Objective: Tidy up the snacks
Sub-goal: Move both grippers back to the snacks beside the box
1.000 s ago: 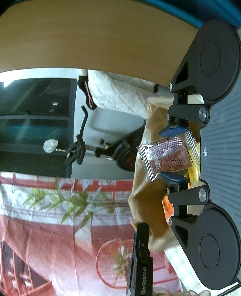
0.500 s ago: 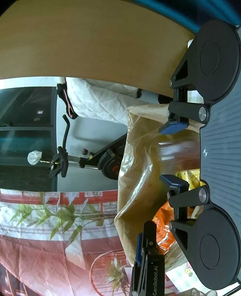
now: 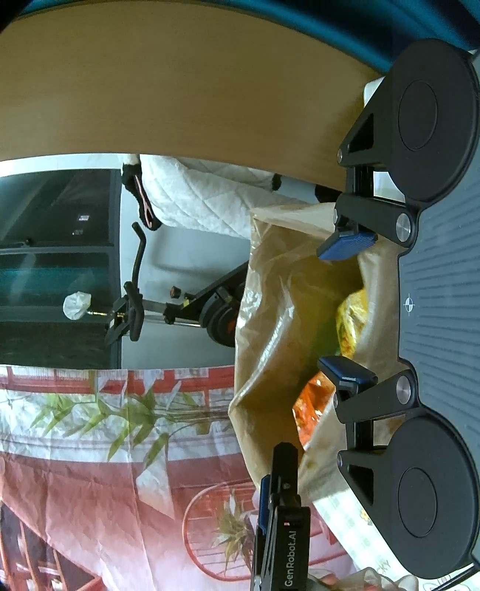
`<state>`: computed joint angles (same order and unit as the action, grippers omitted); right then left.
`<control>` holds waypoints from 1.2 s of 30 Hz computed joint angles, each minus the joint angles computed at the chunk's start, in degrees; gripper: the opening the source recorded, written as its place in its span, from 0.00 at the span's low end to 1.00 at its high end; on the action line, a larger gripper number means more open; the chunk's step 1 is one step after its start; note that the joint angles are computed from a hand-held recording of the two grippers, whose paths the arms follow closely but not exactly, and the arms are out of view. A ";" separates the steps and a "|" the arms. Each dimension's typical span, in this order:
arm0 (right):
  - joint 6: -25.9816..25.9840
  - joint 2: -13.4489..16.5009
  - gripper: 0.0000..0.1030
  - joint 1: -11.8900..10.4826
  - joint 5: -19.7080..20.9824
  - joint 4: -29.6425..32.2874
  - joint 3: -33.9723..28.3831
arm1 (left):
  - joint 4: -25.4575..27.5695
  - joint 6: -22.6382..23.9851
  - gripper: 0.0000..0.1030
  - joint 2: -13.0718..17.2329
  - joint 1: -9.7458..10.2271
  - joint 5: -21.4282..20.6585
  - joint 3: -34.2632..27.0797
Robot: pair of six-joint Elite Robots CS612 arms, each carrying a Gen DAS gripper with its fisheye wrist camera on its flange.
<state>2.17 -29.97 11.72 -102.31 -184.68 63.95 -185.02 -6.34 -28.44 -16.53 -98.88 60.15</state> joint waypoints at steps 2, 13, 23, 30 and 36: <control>0.08 -0.70 0.52 0.19 0.11 -0.58 1.40 | -0.81 -0.22 0.63 -0.79 -0.09 0.46 1.66; 0.66 -3.14 0.52 1.07 0.32 -2.79 7.03 | -3.00 -2.71 0.63 -3.95 -0.30 1.92 9.30; 2.65 -4.79 0.51 0.94 0.03 -3.12 12.30 | -2.56 -4.15 0.63 -5.15 -0.77 0.53 13.90; 6.23 -5.63 0.51 0.72 -0.42 -2.14 16.41 | -0.03 -4.03 0.63 -5.00 -1.08 -1.97 15.22; 11.58 -5.79 0.51 0.90 1.86 0.30 19.93 | 1.51 -3.37 0.63 -4.91 -1.37 -3.72 16.57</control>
<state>13.75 -35.76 12.62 -100.44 -184.38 83.88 -183.52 -9.70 -33.35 -17.90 -102.60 76.71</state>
